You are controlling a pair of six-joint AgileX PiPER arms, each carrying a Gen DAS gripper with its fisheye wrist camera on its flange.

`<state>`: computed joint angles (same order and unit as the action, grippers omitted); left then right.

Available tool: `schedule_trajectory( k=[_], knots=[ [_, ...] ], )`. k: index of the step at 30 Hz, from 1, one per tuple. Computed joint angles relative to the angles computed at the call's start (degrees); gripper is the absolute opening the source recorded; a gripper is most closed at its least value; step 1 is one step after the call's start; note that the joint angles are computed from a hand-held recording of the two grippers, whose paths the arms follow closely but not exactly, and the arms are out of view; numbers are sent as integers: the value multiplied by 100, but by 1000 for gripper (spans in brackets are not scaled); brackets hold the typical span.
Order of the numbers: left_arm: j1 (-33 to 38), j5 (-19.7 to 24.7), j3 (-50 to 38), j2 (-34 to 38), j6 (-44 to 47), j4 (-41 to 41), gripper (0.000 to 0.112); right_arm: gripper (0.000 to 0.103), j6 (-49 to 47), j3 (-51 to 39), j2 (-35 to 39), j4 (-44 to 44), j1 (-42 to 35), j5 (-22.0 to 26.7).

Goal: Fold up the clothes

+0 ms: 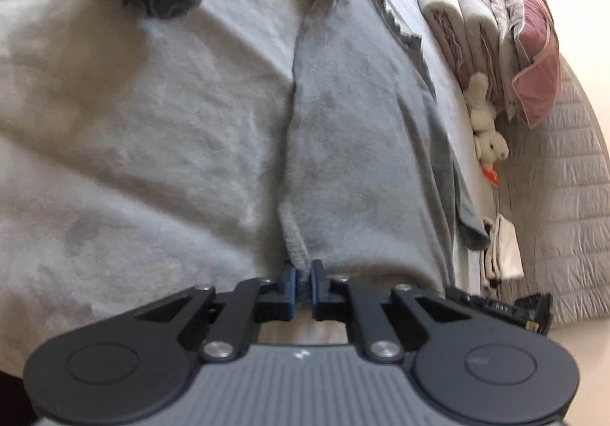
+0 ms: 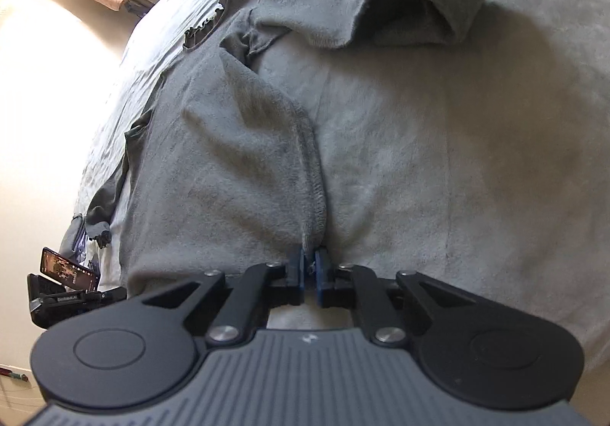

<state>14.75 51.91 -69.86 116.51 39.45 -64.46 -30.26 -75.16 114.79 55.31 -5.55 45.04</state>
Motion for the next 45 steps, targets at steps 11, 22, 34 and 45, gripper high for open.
schedule_trajectory(
  k=[11,22,34,45],
  knots=[
    [642,689,271,-566,451,5,6,8,-248,173,-572,158,-269,288],
    [261,-45,534,-388,465,668,7,8,397,202,-365,-1015,130,106],
    [215,106,-156,-516,415,965,52,43,1219,-314,-300,-1873,399,-368],
    [-955,-804,-1762,-69,-1136,2266,56,46,2971,-1315,41,-3024,260,-648]
  ],
)
